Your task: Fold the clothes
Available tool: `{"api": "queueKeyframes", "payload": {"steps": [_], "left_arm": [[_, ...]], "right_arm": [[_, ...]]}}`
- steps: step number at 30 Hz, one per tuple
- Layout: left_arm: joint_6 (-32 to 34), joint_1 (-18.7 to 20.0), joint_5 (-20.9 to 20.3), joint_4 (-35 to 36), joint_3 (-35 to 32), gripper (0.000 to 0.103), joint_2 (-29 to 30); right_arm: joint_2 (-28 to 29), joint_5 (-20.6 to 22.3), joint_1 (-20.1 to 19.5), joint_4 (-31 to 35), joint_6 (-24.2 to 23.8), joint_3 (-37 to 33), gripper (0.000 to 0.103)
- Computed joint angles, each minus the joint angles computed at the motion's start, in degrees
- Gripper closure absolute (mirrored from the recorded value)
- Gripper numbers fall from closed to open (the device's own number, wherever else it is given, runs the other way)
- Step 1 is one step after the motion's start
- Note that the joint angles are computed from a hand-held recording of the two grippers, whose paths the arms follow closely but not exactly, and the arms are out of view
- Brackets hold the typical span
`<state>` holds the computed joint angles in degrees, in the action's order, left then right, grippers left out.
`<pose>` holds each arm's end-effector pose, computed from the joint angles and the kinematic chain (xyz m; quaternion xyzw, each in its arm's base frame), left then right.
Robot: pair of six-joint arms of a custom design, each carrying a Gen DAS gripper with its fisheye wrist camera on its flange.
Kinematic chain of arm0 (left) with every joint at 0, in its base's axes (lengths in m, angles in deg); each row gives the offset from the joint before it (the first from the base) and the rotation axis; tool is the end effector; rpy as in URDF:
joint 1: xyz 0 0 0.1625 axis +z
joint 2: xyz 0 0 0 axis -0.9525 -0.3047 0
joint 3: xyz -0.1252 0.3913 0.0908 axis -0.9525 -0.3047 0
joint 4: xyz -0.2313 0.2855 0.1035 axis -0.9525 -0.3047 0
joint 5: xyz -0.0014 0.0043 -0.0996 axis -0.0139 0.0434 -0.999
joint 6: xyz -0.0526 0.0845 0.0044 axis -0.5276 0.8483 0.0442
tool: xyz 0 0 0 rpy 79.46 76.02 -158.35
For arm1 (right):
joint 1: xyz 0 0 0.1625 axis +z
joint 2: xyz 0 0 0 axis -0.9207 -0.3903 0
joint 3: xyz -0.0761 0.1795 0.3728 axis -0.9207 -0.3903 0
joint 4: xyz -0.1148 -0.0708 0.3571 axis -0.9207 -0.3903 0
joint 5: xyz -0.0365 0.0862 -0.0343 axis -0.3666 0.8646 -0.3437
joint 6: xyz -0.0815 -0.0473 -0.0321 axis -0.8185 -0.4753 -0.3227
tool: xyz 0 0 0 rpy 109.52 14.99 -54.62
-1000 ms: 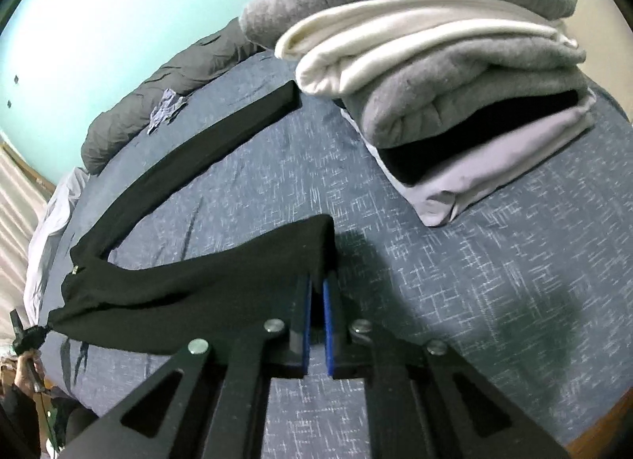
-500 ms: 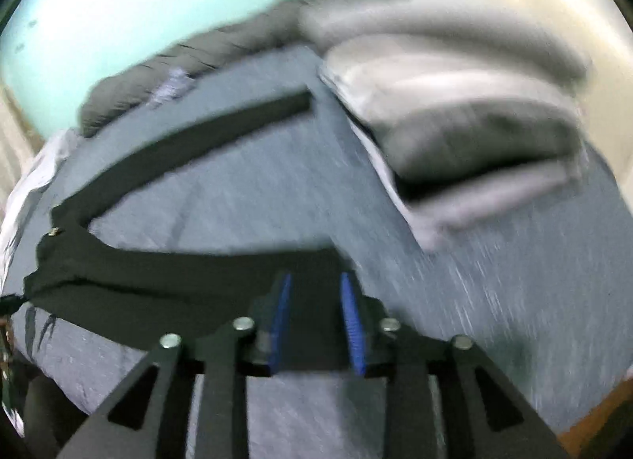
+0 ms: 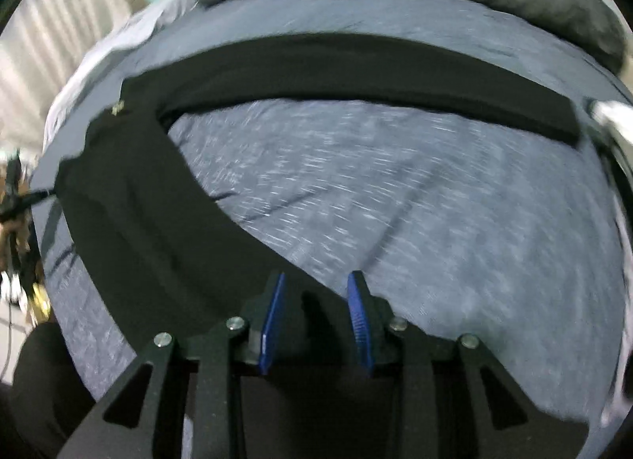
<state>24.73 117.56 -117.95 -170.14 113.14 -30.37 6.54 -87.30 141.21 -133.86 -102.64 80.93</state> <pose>-0.2424 -0.5396 0.0551 -0.0492 0.9125 -0.3007 0.2730 -0.0976 -0.7243 0.5057 0.2484 -0.9306 0.1092 0.2456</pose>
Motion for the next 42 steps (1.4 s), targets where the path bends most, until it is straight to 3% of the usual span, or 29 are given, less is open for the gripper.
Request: {"api": "queueKeyframes", "payload": {"steps": [6,8,10,12,17,23,27,29,31,37,42], "left_arm": [[0.92,0.53,-0.7,-2.32,0.99,0.098,0.29],[1.19,0.55,-0.69,-2.85,1.34,0.098,0.42],[1.56,0.55,-0.57,-3.11,1.47,0.098,0.6],[1.77,0.51,-0.36,-3.13,1.49,0.098,0.71],[1.98,0.39,-0.06,-2.98,1.36,0.098,0.97],[1.31,0.47,-0.04,-2.28,1.24,0.098,1.03],[1.7,0.01,0.43,-1.82,1.26,0.098,0.97],[1.72,-0.13,0.72,-1.36,1.15,0.098,1.03],[1.55,-0.24,1.0,-0.85,0.98,0.098,1.08],[1.11,-0.46,1.45,0.65,0.31,0.098,1.28],[1.73,-0.29,1.13,0.41,0.12,0.098,1.34]], "right_arm": [[3.99,-5.91,2.37,3.16,-2.43,-1.43,0.071],[4.22,-5.95,2.5,4.53,-3.5,-1.07,0.078],[3.6,-6.03,2.51,3.96,-5.07,0.33,0.098],[3.05,-5.88,2.53,2.31,-6.05,1.57,0.099],[3.5,-0.68,1.44,0.74,0.38,-1.58,0.1],[5.63,-4.6,1.6,-2.89,4.87,-1.06,0.1],[4.62,-4.73,1.73,-5.47,4.85,1.17,0.092],[3.67,-1.37,1.74,-5.5,6.02,1.46,0.088],[2.81,0.64,2.44,-6.7,5.79,3.0,0.064],[2.07,0.8,6.35,-9.33,1.64,9.66,0.062],[6.23,-2.89,8.67,-10.6,0.57,9.41,0.063]]}}
